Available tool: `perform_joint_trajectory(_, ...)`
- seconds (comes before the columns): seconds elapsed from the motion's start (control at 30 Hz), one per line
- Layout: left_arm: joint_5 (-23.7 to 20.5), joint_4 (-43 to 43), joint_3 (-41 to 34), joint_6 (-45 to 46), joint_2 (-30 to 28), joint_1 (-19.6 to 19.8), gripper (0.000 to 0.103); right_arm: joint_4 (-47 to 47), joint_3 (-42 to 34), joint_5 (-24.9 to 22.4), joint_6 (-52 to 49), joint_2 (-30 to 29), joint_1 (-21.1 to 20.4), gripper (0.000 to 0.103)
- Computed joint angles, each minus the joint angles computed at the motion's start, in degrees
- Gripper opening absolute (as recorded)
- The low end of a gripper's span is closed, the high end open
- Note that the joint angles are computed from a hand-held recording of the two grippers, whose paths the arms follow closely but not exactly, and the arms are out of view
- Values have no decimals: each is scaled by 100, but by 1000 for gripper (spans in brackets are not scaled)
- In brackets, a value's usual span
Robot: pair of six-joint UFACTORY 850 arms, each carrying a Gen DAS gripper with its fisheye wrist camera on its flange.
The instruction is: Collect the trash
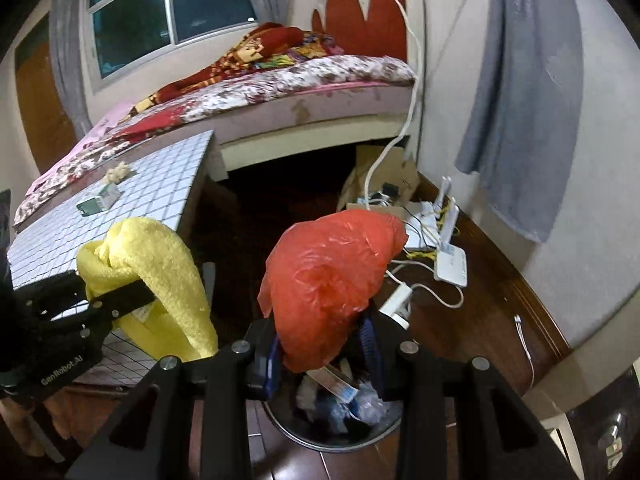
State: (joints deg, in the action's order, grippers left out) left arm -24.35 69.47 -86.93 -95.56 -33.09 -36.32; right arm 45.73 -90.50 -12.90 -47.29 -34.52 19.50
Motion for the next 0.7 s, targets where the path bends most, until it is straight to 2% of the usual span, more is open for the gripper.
perform_joint_trajectory(0.4, 167, -1071, -562, 1074, -583, -100, 27, -68, 255, -57, -45, -50, -235, 37)
perform_joint_trajectory(0.7, 205, -1684, -788, 1575, -925, -70, 28, -369, 177, -219, 52, -343, -288, 37)
